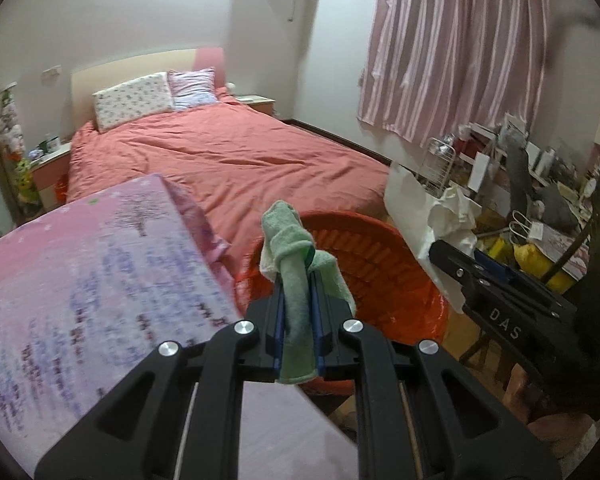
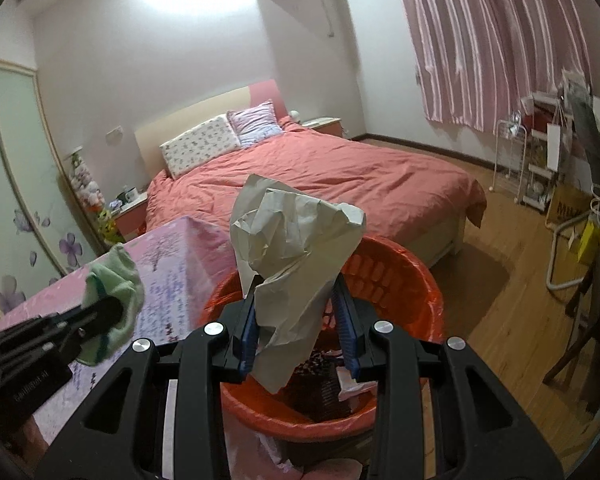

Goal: Collect trash

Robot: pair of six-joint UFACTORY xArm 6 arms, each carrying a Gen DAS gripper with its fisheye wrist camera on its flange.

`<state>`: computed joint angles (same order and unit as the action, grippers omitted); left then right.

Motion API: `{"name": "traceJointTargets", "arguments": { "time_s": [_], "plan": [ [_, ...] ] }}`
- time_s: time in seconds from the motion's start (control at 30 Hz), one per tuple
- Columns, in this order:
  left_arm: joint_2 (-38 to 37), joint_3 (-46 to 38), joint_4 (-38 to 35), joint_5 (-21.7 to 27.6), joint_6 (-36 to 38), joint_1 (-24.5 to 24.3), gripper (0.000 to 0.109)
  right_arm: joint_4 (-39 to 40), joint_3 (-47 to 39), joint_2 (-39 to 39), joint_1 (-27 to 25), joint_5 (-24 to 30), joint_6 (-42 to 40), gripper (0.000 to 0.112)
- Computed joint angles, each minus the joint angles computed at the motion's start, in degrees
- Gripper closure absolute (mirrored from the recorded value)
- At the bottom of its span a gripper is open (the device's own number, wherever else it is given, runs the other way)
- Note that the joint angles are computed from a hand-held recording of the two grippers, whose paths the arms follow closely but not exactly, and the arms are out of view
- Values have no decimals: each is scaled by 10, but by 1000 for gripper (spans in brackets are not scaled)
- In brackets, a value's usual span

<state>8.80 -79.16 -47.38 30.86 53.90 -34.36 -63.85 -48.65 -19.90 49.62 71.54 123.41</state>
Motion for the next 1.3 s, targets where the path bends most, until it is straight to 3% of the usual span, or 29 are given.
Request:
{"name": "traceJointTargets", "arguments": {
  "time_s": [0.13,0.2,0.3,0.4,0.57,0.73,0.9,1.1,1.3],
  "plan": [
    [39,-32,31,-5,-25,-20,92,-4,31,-21,-28,-48,19,76],
    [60,-49,56,-6,-51,-27,79,-6,57,-40,-53,-87,24,75],
    [92,-73,100,-13,-95,-31,65,-3,64,-41,-66,-102,25,55],
    [109,-84,137,-18,-125,-28,59,5,61,-39,-59,-88,21,51],
    [86,-52,140,-48,-126,-13,44,21,33,-24,-16,-11,11,40],
    [15,30,105,-97,-78,14,28,25,-5,-10,32,65,-15,27],
    [-72,120,53,-148,-14,46,13,9,-69,31,112,168,-4,16],
    [-186,223,-50,-186,75,99,9,3,-179,125,183,263,-17,12],
    [-278,306,-117,-213,128,145,9,-24,-246,190,234,282,-22,11]
  ]
}}
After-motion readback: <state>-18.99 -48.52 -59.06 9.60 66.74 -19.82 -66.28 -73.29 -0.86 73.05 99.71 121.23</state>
